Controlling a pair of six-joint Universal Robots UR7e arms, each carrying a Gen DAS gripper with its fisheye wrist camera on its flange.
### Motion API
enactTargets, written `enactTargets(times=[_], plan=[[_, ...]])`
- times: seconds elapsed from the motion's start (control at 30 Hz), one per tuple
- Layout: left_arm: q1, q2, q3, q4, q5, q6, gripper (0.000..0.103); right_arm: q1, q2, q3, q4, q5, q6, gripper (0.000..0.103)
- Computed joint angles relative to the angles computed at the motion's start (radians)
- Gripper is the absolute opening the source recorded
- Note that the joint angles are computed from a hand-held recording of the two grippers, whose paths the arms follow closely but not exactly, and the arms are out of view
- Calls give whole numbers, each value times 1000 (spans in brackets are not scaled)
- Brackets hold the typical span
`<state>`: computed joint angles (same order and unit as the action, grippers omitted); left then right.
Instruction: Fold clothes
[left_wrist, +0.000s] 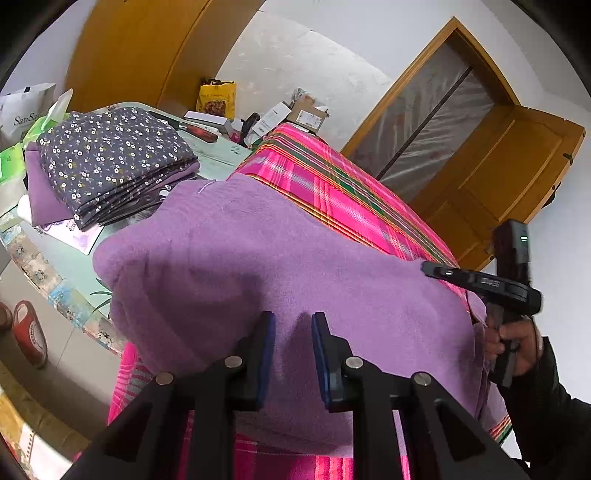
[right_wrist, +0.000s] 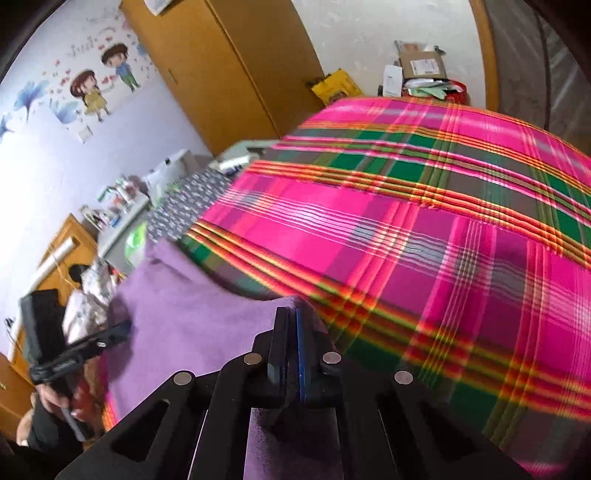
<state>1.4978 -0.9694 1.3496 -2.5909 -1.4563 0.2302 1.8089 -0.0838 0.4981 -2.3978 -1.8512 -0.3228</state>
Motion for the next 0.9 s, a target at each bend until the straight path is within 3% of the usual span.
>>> enactTargets(times=[0.1, 0.17, 0.3, 0.4, 0.47, 0.6, 0.7, 0.77, 0.8, 0.9], plan=[[-1, -1, 0, 4, 3, -1, 21, -10, 60, -118, 95, -8, 14, 4], [-1, -2, -1, 7, 4, -1, 21, -18, 56, -123, 110, 22, 39, 5], [-3, -6, 0, 12, 13, -3, 21, -17, -9, -17, 44, 36, 52, 11], [-8, -19, 12, -8, 29, -1, 21, -4, -77, 114, -64, 28, 19, 19], [-10, -23, 15, -22, 34, -1, 21, 3, -111, 183, -101, 57, -2, 19], [-14, -23, 7, -42, 66, -3, 21, 14, -156, 297, -110, 115, -54, 19], [-11, -18, -4, -49, 85, -3, 21, 15, -175, 361, -128, 97, -86, 16], [-3, -8, -20, -40, 96, -16, 21, 7, -171, 365, -140, 63, -69, 16], [3, -4, -27, -32, 95, -25, 21, -1, -160, 348, -134, 46, -44, 9], [7, -13, -18, -36, 87, -26, 21, -13, -159, 335, -115, 69, 5, 4]])
